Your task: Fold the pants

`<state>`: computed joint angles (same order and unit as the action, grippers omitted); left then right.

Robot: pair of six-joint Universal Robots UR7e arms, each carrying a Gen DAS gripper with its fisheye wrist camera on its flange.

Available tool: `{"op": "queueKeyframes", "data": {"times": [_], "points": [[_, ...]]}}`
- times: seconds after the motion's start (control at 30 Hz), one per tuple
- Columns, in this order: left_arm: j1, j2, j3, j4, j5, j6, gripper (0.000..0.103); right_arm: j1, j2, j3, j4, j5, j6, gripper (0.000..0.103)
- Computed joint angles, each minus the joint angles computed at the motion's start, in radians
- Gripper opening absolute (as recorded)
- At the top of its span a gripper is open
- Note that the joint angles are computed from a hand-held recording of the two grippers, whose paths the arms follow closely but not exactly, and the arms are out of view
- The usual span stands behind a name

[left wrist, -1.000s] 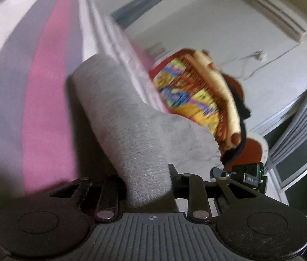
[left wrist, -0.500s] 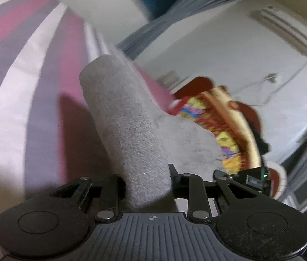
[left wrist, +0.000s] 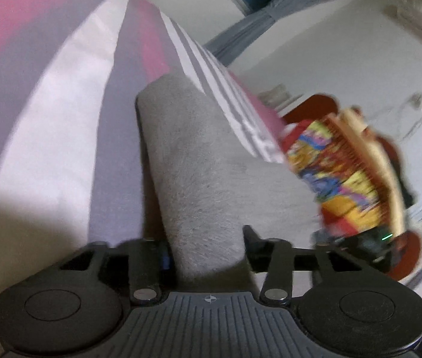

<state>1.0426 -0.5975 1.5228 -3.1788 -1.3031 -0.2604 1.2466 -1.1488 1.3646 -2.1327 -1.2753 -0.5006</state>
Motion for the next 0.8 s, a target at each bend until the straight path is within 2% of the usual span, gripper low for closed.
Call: {"op": "queueKeyframes", "data": {"times": [0.03, 0.1, 0.13, 0.17, 0.23, 0.3, 0.4, 0.5, 0.57, 0.67, 0.73, 0.8], "points": [[-0.020, -0.006, 0.007, 0.008, 0.061, 0.014, 0.075, 0.015, -0.023, 0.033, -0.065, -0.051, -0.001, 0.080], [-0.075, -0.009, 0.006, 0.055, 0.240, 0.049, 0.088, 0.043, -0.045, 0.070, -0.127, -0.132, -0.018, 0.085], [-0.103, -0.002, -0.008, 0.100, 0.338, 0.063, 0.088, 0.055, -0.059, 0.088, -0.147, -0.171, -0.023, 0.085], [-0.122, 0.004, -0.020, 0.128, 0.394, 0.073, 0.088, 0.071, -0.077, 0.114, -0.178, -0.212, -0.023, 0.086], [-0.147, 0.003, -0.030, 0.162, 0.445, 0.050, 0.088, 0.101, -0.116, 0.175, -0.264, -0.270, -0.025, 0.087], [-0.182, 0.002, -0.033, 0.164, 0.491, 0.041, 0.088, 0.124, -0.149, 0.214, -0.319, -0.291, -0.034, 0.092], [-0.247, -0.002, -0.019, 0.148, 0.583, 0.069, 0.092, 0.196, -0.202, 0.294, -0.433, -0.429, -0.077, 0.095], [-0.329, -0.040, 0.053, 0.071, 0.648, 0.082, 0.092, 0.239, -0.280, 0.378, -0.514, -0.455, -0.123, 0.095], [-0.385, -0.065, 0.101, 0.050, 0.696, 0.058, 0.092, 0.255, -0.344, 0.423, -0.508, -0.416, -0.115, 0.095], [-0.477, -0.135, 0.208, 0.083, 0.781, -0.030, 0.093, 0.307, -0.453, 0.535, -0.573, -0.467, -0.180, 0.095], [-0.529, -0.188, 0.271, 0.131, 0.793, -0.106, 0.098, 0.340, -0.535, 0.614, -0.606, -0.494, -0.234, 0.095], [-0.578, -0.229, 0.326, 0.184, 0.830, -0.184, 0.098, 0.364, -0.599, 0.670, -0.630, -0.514, -0.256, 0.095]]}}
